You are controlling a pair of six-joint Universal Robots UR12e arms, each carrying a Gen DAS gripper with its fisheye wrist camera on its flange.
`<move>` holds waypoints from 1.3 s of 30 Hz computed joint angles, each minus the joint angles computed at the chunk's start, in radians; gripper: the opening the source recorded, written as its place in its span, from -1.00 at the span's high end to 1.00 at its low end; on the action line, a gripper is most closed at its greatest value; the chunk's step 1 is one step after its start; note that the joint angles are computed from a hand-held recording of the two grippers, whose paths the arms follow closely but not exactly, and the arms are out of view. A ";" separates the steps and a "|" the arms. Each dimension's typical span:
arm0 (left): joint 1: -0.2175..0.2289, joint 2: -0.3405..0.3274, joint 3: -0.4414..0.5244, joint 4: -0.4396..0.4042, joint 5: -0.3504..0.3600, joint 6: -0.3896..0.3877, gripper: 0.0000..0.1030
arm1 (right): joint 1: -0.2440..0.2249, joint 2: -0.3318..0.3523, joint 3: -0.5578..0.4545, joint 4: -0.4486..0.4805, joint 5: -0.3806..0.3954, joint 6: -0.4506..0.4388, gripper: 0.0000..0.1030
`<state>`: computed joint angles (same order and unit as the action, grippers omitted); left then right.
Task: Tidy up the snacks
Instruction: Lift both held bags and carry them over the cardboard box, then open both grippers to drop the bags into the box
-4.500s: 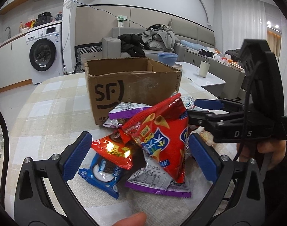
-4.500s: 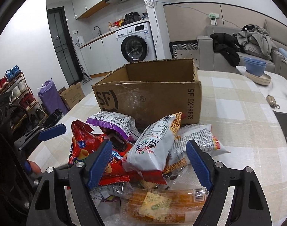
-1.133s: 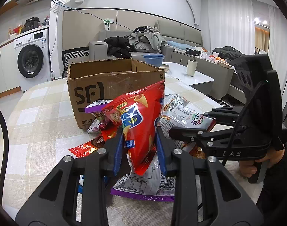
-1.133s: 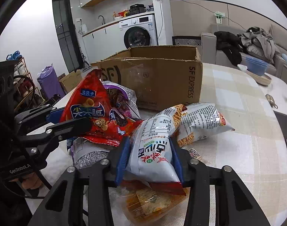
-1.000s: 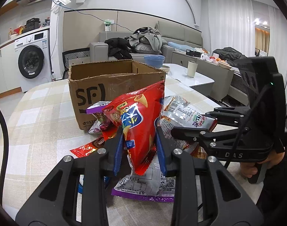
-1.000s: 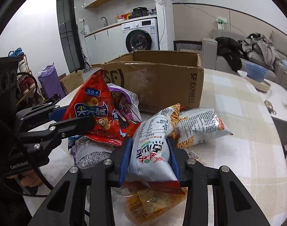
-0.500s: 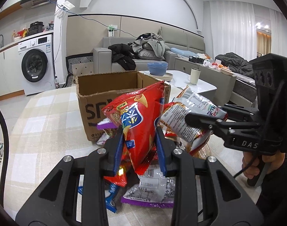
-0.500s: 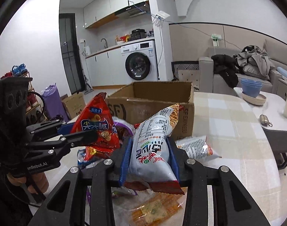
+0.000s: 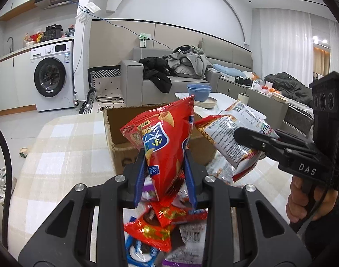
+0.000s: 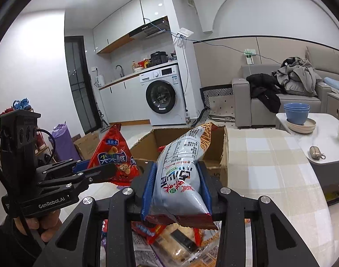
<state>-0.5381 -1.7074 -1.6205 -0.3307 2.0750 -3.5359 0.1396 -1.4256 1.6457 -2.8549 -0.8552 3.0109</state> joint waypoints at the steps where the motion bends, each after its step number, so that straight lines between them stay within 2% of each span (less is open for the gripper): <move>1: 0.003 0.000 0.005 -0.004 0.004 0.000 0.45 | 0.001 0.002 -0.004 0.000 -0.001 0.003 0.28; 11: 0.034 -0.002 0.060 -0.062 0.010 0.007 0.45 | 0.028 0.056 -0.093 0.012 -0.024 0.038 0.28; 13: 0.045 -0.020 0.089 -0.083 0.003 0.000 0.45 | 0.034 0.068 -0.111 0.014 -0.032 0.045 0.28; 20: 0.068 -0.052 0.137 -0.138 0.002 -0.026 0.45 | 0.066 0.109 -0.157 -0.011 -0.100 0.058 0.28; 24: 0.084 -0.078 0.168 -0.180 -0.006 -0.024 0.44 | 0.082 0.126 -0.179 0.026 -0.140 0.037 0.26; 27: 0.094 -0.098 0.194 -0.215 -0.024 -0.022 0.44 | 0.084 0.136 -0.191 0.069 -0.138 0.015 0.25; 29: 0.103 -0.106 0.201 -0.220 -0.036 -0.018 0.43 | 0.085 0.135 -0.189 0.068 -0.148 0.004 0.12; 32: 0.110 -0.108 0.200 -0.215 -0.064 -0.008 0.25 | 0.077 0.127 -0.177 0.058 -0.138 0.006 0.05; 35: 0.106 -0.106 0.193 -0.199 -0.049 -0.012 -0.14 | 0.066 0.120 -0.171 0.064 -0.130 -0.003 -0.05; 37: 0.104 -0.099 0.182 -0.185 -0.049 -0.016 -0.59 | 0.059 0.110 -0.162 0.080 -0.128 -0.017 -0.33; 38: 0.100 -0.095 0.174 -0.175 -0.042 -0.018 -0.61 | 0.053 0.103 -0.156 0.091 -0.120 -0.024 -0.57; 39: 0.097 -0.092 0.170 -0.168 -0.035 -0.016 -0.61 | 0.047 0.098 -0.149 0.091 -0.111 -0.024 -0.72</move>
<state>-0.4412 -1.7997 -1.4500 -0.4988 2.0395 -3.5519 0.1865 -1.3276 1.4968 -2.7640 -0.9665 2.9870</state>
